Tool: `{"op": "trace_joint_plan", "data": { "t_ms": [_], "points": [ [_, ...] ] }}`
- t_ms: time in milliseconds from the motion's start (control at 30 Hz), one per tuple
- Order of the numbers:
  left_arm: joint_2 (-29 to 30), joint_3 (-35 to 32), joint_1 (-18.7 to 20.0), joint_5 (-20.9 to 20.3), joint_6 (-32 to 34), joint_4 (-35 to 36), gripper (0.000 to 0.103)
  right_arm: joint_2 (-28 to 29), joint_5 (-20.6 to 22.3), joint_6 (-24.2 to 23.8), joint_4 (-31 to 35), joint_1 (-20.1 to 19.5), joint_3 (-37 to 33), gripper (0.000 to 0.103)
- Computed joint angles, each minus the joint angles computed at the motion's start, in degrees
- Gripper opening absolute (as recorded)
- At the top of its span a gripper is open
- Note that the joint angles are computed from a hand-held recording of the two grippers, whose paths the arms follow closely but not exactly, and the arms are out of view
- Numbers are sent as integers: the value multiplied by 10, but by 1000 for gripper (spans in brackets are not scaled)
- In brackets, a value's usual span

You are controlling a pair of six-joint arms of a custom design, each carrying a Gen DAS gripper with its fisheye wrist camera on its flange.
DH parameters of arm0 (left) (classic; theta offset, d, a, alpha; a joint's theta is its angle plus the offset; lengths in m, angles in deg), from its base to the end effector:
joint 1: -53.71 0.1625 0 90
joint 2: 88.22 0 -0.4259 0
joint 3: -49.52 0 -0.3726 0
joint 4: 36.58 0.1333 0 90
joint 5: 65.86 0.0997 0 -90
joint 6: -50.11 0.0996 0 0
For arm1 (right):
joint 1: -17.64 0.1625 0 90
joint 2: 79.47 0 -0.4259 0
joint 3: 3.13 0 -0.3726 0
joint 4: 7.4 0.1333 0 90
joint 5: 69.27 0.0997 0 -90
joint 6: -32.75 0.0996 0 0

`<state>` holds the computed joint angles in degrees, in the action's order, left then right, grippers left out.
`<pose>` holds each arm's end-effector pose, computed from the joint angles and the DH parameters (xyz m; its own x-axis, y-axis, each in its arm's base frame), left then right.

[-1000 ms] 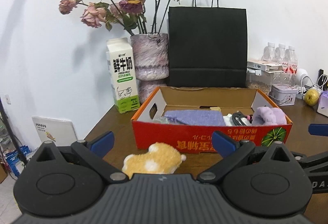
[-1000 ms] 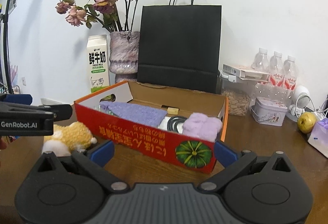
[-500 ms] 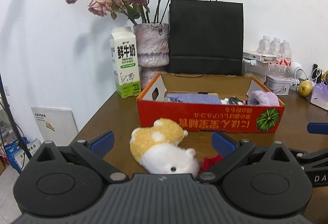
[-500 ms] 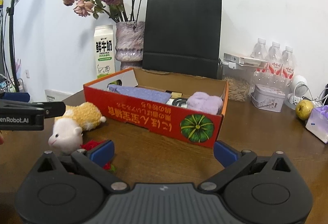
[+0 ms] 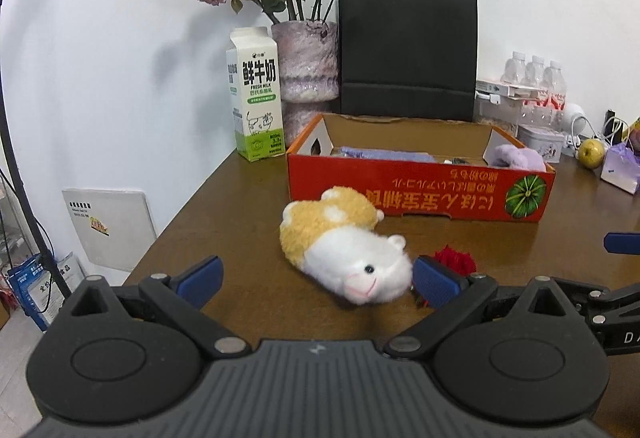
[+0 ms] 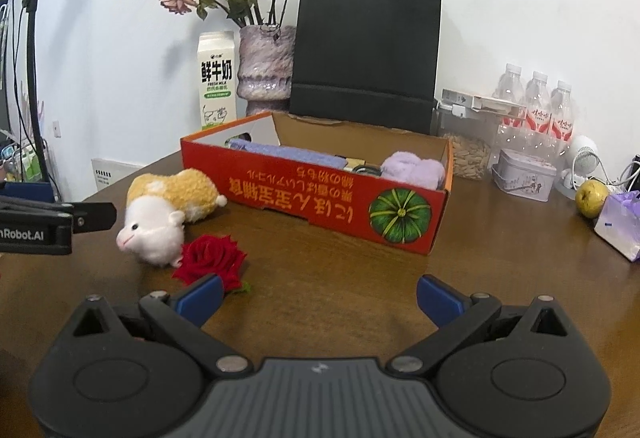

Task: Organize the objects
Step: 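Withdraw both tools and move them toward the plush hamster and red rose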

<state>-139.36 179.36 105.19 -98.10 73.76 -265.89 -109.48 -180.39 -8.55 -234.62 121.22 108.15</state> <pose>-0.1010 -0.4762 0.1896 -0.6801 -0.0698 -0.7297 0.6315 0.4497 -0.6316 0.2257 -0.5197 0.0378 -0.6471 -0.3057 0.6984 -0.7435 0.4559 -0.4893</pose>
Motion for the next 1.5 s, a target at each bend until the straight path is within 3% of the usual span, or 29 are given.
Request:
{"op": "trace_joint_plan", "data": {
  "t_ms": [333, 900, 1067, 1167, 1233, 1500],
  "points": [
    [-34, 17, 21, -19, -24, 29, 103, 17, -14, 11, 35, 9, -10, 103],
    [-73, 8, 65, -22, -29, 65, 103, 68, -23, 15, 135, 26, -114, 102],
    [-74, 8, 66, -22, -33, 73, 103, 72, -13, 23, 172, 23, -136, 91],
    [-74, 7, 68, -21, -37, 79, 103, 71, -4, 25, 186, 22, -141, 72],
    [-74, 6, 68, -19, -40, 82, 103, 72, -4, 21, 191, 22, -142, 53],
    [-74, 3, 73, -17, -54, 96, 103, 67, 6, 15, 178, 21, -129, 39]
  ]
}}
